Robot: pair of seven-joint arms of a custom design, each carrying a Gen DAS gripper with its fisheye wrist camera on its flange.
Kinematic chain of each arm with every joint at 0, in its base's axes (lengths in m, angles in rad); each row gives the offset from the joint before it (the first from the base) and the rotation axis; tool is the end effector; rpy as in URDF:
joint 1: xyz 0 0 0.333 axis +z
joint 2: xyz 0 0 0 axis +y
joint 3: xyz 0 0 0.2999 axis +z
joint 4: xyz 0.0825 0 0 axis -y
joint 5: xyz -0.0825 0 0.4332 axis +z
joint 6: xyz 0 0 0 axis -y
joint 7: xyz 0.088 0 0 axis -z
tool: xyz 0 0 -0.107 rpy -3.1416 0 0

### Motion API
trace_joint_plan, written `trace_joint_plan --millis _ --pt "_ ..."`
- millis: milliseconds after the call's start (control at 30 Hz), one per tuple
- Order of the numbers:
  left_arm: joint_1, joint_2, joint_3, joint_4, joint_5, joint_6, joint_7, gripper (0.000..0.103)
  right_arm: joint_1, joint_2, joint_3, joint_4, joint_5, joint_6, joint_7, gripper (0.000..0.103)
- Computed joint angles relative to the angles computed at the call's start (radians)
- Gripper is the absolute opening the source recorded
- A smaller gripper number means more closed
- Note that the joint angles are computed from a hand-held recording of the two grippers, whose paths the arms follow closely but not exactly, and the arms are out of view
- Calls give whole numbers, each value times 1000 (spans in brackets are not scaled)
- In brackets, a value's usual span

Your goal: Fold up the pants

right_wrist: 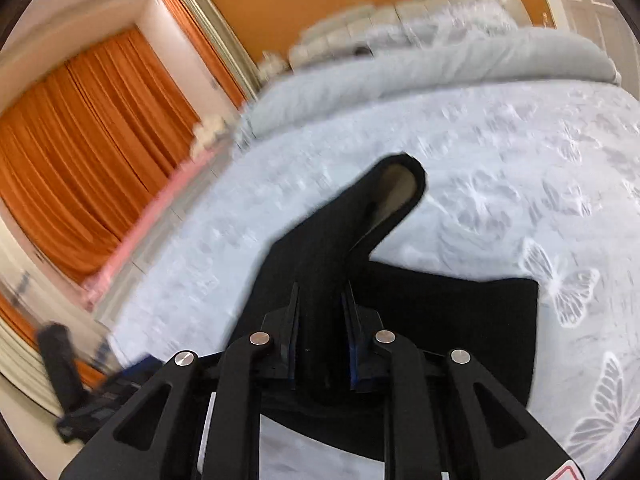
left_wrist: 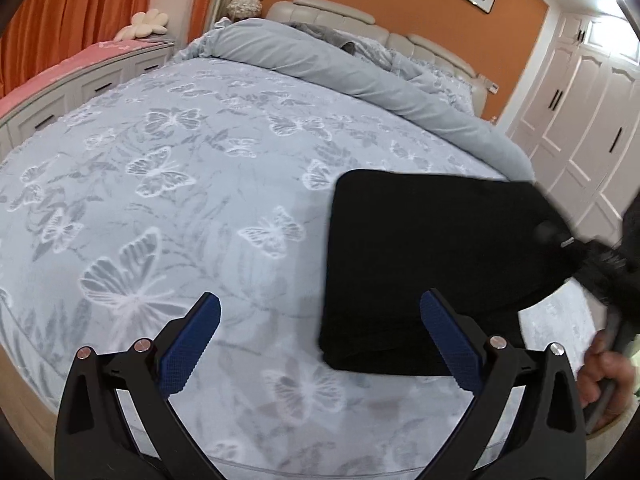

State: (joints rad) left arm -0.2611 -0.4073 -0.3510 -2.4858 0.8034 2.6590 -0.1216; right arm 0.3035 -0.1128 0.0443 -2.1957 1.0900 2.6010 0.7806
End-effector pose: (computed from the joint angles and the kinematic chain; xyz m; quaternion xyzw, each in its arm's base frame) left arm 0.4026 -0.3090 0.4387 -0.7723 0.4902 -0.3333 0.2283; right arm 0.5610 0.1846 0.4410 -0.7307 0.5302 0.0118 0.4300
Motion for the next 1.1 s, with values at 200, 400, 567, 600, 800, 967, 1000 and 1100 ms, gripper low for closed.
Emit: trace_joint_plan --millis 200,400,567,600,800,967,1000,1100 --pt "-38 179 -29 161 56 -28 149 98 -29 136 16 71 -147 -82 128 17" --pt "-127 479 -36 455 285 -174 339 98 -71 168 0 156 -135 -267 132 17" --pt "-173 660 19 622 238 -101 462 98 -123 232 -8 243 -125 -438 166 17" --pt "-183 685 33 643 228 -97 465 93 -130 243 -9 259 -126 -461 169 17" --pt "-143 656 105 563 56 126 401 20 -153 172 -13 185 -75 -349 128 50" --pt "-82 422 191 351 204 358 78 19 -113 24 -1 -8 -188 -21 119 60" --pt "-56 371 192 315 241 379 29 19 -99 6 6 -37 -217 14 110 60" --pt "12 234 180 220 273 400 -24 19 -42 -12 38 -86 -298 71 66 60"
